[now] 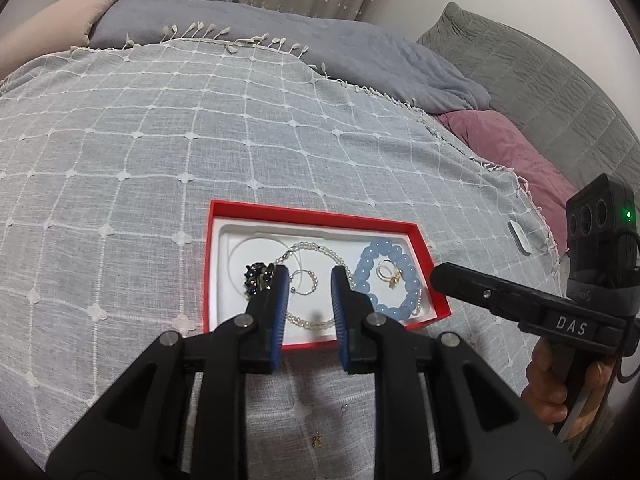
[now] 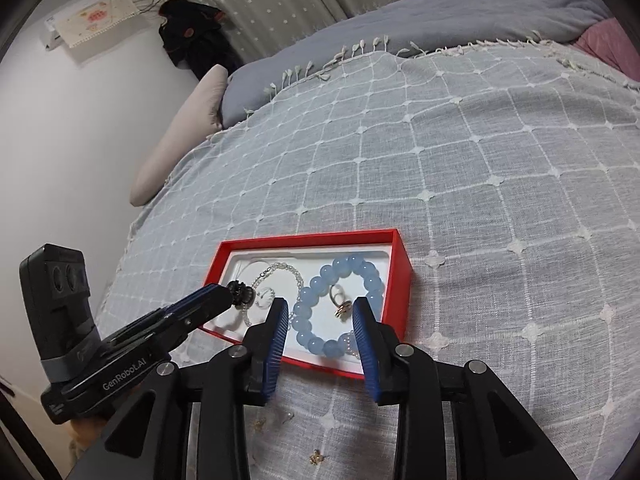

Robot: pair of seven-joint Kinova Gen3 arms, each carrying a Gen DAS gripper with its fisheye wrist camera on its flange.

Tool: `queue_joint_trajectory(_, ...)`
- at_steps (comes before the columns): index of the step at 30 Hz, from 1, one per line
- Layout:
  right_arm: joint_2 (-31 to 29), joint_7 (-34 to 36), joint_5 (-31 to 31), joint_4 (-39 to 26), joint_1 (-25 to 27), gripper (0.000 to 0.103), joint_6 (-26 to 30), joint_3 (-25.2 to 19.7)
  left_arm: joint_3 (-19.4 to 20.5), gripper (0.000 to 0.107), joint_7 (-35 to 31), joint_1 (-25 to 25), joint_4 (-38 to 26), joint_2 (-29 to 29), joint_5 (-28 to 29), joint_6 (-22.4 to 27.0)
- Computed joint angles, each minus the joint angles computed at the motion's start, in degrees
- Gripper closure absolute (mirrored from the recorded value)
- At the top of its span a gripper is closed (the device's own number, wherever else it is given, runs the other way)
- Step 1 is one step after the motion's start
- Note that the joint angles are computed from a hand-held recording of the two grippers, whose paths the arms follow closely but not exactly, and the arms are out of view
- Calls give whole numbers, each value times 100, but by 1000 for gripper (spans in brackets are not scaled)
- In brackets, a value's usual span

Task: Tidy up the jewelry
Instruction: 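Withdraw both grippers from the red box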

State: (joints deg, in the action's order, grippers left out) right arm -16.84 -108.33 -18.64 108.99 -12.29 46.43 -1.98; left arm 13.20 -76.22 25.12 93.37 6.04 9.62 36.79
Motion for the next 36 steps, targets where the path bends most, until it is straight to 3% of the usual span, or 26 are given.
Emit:
queue_joint_trajectory(7, -178, -367, 372, -61, 163, 68, 53, -191, -28, 86, 262, 41, 90, -138, -209, -27)
queue_joint_trajectory(13, -199, -686, 772, -105, 212, 68, 239, -413, -37, 85, 732, 124, 134, -264, -737, -6)
queue_joint_trajectory(23, -386, -1128, 1276, -157, 220, 68, 732, -631, 90, 75, 1446, 342, 309, -435, -1693, 259)
queue_joint_trajectory(25, -404, -1101, 1250, -128, 178, 68, 788, -572, 92, 71, 1411, 300, 350, -470, -1568, 368)
queue_joint_trajectory(36, -600, -1002, 1141, -33, 100, 74, 803, -503, 156, 71, 1507, 295, 494, -455, -1026, 912)
